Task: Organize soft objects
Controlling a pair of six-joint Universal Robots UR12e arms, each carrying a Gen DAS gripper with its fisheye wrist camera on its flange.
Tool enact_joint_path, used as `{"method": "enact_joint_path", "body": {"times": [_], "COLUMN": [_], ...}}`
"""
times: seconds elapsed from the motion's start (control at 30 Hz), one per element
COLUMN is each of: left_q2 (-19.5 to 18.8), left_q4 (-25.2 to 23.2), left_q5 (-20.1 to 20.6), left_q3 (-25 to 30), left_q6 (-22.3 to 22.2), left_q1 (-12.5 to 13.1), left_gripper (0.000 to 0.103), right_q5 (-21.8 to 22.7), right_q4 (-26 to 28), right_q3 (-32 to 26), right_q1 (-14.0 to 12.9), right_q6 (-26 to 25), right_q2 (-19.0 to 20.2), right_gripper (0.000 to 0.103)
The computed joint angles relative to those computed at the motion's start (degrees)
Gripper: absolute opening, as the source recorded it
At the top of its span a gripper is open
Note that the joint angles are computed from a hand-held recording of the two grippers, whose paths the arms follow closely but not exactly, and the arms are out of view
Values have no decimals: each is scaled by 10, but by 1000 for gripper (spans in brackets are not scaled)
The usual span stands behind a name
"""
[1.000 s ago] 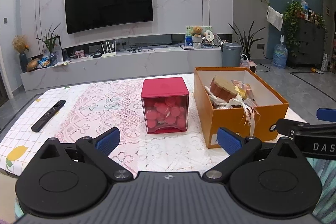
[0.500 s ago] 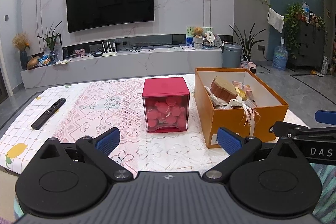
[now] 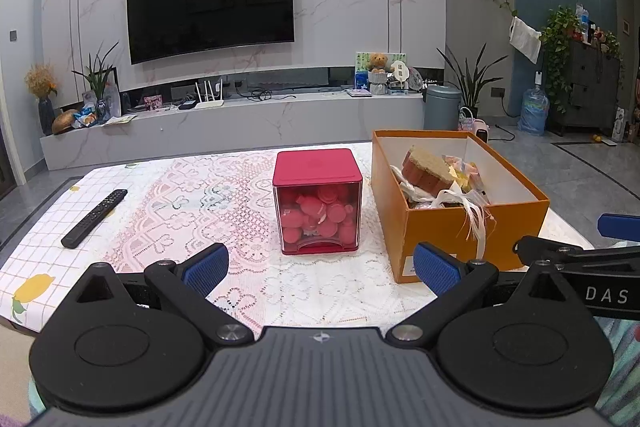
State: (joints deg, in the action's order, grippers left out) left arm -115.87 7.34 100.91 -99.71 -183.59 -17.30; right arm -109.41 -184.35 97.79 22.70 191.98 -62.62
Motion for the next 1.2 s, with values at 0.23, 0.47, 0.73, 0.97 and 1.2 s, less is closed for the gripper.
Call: {"method": "enact_joint_path", "body": {"times": [0.23,0.47,0.73,0.97,1.2], "left_q2": [1,2,2,3,4], "left_q4": [0,0,-1,-2,-3], "left_q5": [1,2,3,1,2], "left_q3": [0,0,0,1,1], "left_q6": [3,5,6,4,3], "left_q1": [-1,-2,-3,-4,-5], "left_gripper": [103,103,103,103,103], "right_q5": [1,0,2,3,4], "right_q4": [1,-2,-2,-2,-1], "right_q3": [0,0,0,1,1], "right_q1": [0,0,0,0,1], "right_q6": [0,-2,-2,-3,-2], "right_q2": [0,1,2,2,2], "right_gripper": [95,95,95,95,95]}}
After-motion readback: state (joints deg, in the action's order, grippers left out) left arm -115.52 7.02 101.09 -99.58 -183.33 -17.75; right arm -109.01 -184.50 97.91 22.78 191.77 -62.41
